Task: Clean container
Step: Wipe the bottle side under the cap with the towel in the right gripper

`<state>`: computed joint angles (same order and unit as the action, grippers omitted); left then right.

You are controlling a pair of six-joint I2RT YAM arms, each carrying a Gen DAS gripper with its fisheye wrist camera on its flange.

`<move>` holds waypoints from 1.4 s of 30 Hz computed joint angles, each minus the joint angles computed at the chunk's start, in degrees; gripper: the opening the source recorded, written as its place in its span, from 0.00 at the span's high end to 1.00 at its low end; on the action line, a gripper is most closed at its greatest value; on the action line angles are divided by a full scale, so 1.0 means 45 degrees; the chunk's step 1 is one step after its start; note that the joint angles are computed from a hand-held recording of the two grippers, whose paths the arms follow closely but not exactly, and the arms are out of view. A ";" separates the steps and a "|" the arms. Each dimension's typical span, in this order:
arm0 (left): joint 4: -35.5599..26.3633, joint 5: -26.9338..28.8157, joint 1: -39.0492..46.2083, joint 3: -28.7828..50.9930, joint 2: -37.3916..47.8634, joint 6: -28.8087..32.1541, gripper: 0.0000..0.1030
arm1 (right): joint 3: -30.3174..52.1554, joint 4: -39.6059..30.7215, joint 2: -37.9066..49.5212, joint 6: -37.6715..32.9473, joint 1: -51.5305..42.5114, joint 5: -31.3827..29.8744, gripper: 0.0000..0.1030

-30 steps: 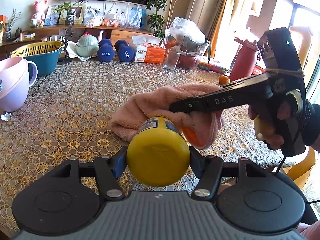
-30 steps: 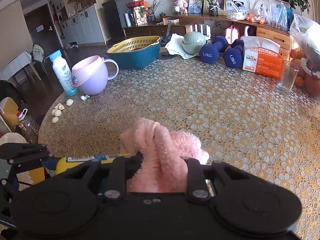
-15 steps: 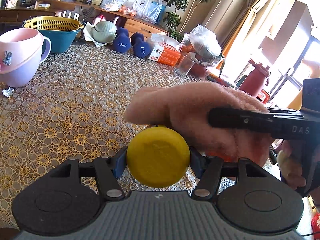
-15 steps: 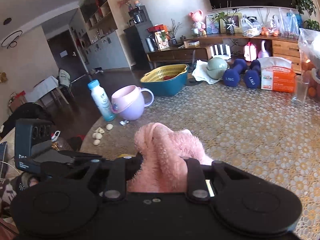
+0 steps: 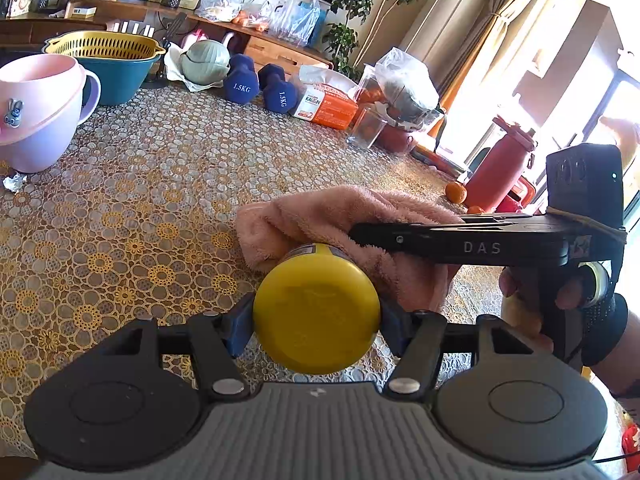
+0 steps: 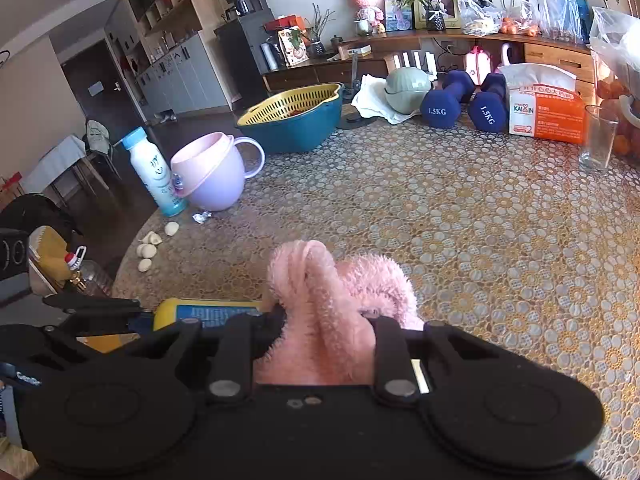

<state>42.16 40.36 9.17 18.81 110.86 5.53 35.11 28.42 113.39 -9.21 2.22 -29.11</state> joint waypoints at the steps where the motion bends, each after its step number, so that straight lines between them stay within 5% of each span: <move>1: 0.0029 -0.0048 -0.0040 -0.0029 -0.0026 0.0005 0.39 | 0.0026 0.0020 0.0046 -0.0093 0.0062 0.0270 0.79; 6: 0.0750 -0.0686 -0.0518 -0.0508 -0.0244 0.0241 0.39 | -0.0706 0.0765 -0.0592 -0.1106 0.0642 0.2382 0.79; 9: 0.1348 -0.1312 -0.1174 -0.0885 -0.0422 0.0550 0.39 | -0.1520 0.1000 -0.1684 -0.1853 0.0515 0.2555 0.79; 19: 0.2853 -0.2669 -0.3181 -0.1357 -0.0613 0.0170 0.39 | -0.1966 -0.1428 -0.4237 -0.1436 -0.0980 -0.1876 0.79; 33: 0.2151 -0.2275 -0.2951 -0.0339 -0.0465 -0.0185 0.39 | 0.0038 -0.0375 -0.0408 -0.0100 -0.0953 -0.0647 0.79; 42: 0.0517 -0.1467 -0.2115 0.1111 -0.0164 -0.0885 0.39 | 0.0077 -0.0129 0.0485 -0.0803 -0.1363 0.0039 0.79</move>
